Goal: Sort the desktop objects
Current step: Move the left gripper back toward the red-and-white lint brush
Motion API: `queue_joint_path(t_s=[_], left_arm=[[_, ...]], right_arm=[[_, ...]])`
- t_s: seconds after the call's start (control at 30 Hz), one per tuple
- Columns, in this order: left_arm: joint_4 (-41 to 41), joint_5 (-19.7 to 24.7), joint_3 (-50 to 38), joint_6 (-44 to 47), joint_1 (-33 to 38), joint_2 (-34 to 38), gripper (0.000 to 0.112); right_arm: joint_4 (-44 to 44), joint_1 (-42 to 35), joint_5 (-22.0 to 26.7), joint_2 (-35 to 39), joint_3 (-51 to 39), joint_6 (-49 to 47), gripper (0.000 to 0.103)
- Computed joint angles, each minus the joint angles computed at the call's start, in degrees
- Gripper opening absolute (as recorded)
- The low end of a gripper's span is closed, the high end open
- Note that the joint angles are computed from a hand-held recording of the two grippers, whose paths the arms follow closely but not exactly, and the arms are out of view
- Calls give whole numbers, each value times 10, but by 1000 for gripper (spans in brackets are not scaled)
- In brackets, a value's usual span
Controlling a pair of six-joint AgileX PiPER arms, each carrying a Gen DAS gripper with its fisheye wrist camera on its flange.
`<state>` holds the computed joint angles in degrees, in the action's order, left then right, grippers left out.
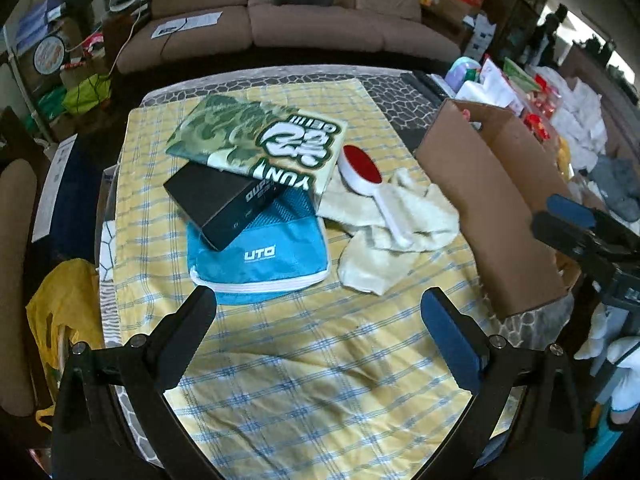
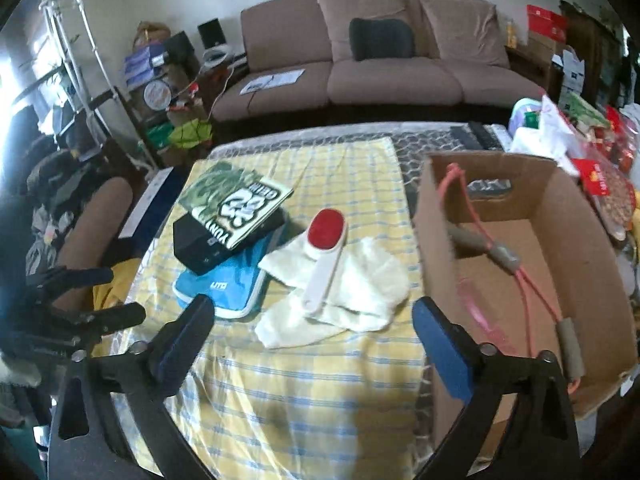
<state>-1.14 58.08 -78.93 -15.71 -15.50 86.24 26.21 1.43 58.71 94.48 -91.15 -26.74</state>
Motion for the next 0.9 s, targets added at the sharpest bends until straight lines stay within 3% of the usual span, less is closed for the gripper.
queue_joint_path(t_s=[0.1, 0.17, 0.23, 0.3, 0.53, 0.9], left_arm=[[-29, -36, 36, 22, 9, 1, 87], [-50, -53, 48, 39, 14, 14, 81], [-74, -69, 55, 62, 17, 35, 76], [-85, -84, 57, 73, 11, 59, 74], [-116, -106, 7, 97, -13, 168, 74], [-108, -70, -103, 85, -36, 298, 74]], right_arm=[[-19, 29, -18, 23, 10, 25, 85], [-22, 39, -27, 36, 18, 31, 73], [-30, 43, -39, 52, 23, 38, 51], [-46, 47, -40, 78, 14, 58, 42], [-103, 61, -65, 144, 1, 102, 42], [-94, 48, -97, 167, 26, 86, 43]])
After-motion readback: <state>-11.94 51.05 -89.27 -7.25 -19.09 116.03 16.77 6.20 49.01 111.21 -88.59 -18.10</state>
